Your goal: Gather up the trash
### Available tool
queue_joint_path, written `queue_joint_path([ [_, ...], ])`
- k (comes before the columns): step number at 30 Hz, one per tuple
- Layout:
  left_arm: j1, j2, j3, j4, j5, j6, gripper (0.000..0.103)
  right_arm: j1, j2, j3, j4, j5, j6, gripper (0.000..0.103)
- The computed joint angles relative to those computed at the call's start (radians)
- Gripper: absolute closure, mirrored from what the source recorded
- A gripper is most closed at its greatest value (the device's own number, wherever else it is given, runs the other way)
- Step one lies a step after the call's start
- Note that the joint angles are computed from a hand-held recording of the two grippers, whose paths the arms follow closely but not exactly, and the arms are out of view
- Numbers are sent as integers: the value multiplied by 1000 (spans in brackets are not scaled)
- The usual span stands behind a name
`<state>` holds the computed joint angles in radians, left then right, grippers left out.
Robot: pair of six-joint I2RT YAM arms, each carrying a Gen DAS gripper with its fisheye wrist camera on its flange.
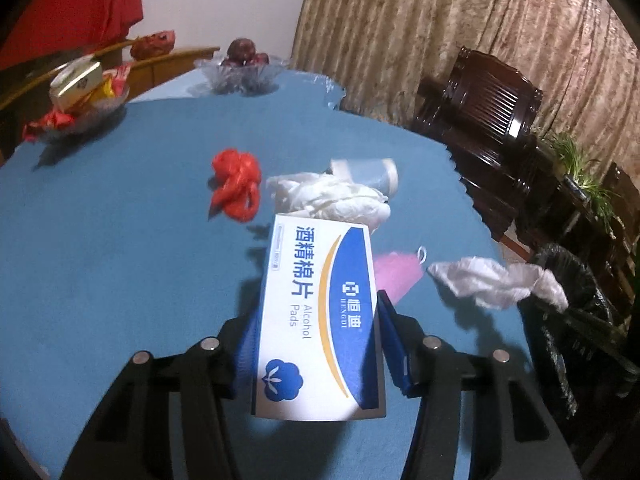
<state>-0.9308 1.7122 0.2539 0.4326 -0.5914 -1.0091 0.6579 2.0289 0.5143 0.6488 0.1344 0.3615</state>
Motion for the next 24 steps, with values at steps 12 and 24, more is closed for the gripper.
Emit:
queue_joint_path([
  [12,-10,-27,71,-145,52,20,50,-8,-37,-26,-4,4,-1,94],
  [24,-27,54,22,-9,34,-20,50,2,52,20,-27,-4,-2,94],
])
